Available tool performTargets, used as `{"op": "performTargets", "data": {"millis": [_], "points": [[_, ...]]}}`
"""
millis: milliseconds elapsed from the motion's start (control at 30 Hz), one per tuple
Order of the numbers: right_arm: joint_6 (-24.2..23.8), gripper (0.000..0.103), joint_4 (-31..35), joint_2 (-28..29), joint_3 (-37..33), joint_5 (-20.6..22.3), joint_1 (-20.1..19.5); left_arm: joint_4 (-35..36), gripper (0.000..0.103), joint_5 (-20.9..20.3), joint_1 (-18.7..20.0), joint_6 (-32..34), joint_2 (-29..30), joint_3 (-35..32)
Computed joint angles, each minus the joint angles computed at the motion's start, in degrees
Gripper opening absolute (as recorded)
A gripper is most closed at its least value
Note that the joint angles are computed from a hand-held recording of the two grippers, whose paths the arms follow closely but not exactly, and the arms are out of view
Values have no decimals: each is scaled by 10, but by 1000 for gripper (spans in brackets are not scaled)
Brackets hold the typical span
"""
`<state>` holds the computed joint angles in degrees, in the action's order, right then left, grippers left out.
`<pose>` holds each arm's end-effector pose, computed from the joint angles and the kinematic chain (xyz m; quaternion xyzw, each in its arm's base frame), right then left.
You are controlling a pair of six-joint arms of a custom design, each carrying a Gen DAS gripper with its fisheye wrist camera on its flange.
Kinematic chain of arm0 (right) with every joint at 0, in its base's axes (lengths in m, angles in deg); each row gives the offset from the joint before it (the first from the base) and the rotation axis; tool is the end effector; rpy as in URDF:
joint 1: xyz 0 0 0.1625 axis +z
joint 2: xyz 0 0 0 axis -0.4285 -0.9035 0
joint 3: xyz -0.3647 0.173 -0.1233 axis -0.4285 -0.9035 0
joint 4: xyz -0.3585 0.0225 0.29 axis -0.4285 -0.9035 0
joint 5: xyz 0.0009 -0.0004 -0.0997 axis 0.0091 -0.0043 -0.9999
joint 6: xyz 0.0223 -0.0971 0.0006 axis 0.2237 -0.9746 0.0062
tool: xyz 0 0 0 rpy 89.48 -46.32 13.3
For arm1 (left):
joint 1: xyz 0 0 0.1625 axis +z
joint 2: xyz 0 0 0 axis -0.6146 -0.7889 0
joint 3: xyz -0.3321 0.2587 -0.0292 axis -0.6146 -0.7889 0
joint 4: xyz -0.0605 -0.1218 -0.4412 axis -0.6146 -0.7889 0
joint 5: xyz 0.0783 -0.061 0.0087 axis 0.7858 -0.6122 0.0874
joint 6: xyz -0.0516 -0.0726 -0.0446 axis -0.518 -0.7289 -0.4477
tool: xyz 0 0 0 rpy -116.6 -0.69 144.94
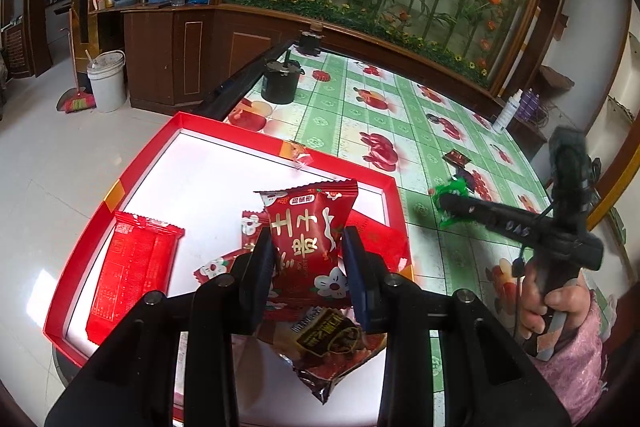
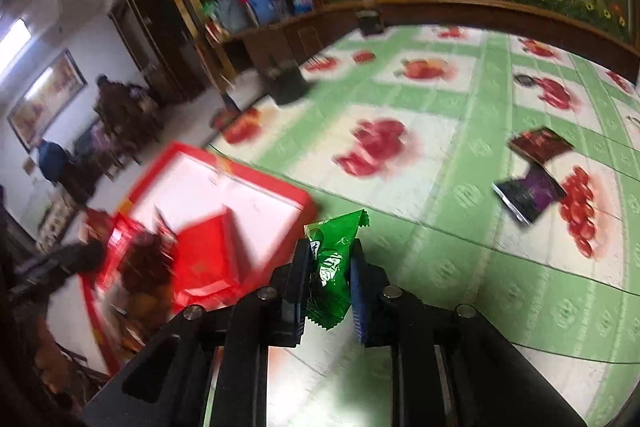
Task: Organize snacks
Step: 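Open both tools to drop the red printed candy and green packet into the tray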
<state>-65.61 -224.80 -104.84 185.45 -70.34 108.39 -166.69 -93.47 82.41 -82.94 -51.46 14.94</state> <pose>0.0409 -0.5002 0.3268 0.0253 -0.8834 0.3995 0.2435 -0.3421 -0.5780 0.0470 0.3501 0.9022 -0.2190 0.1247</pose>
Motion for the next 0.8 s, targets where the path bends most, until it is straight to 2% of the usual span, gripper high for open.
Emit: {"op": "performTargets", "data": {"millis": [100, 333, 533, 733, 800], "points": [[16, 18, 15, 10, -12, 29, 6, 2, 31, -2, 4, -2, -2, 1], [38, 18, 26, 73, -50, 61, 30, 2, 31, 11, 7, -5, 0, -6], [34, 18, 36, 128, -81, 60, 50, 10, 31, 36, 11, -8, 11, -20], [36, 18, 37, 154, -94, 65, 55, 18, 32, 74, 12, -16, 23, -29], [36, 22, 34, 157, -96, 64, 55, 30, 32, 89, 11, -22, 28, -34]]}}
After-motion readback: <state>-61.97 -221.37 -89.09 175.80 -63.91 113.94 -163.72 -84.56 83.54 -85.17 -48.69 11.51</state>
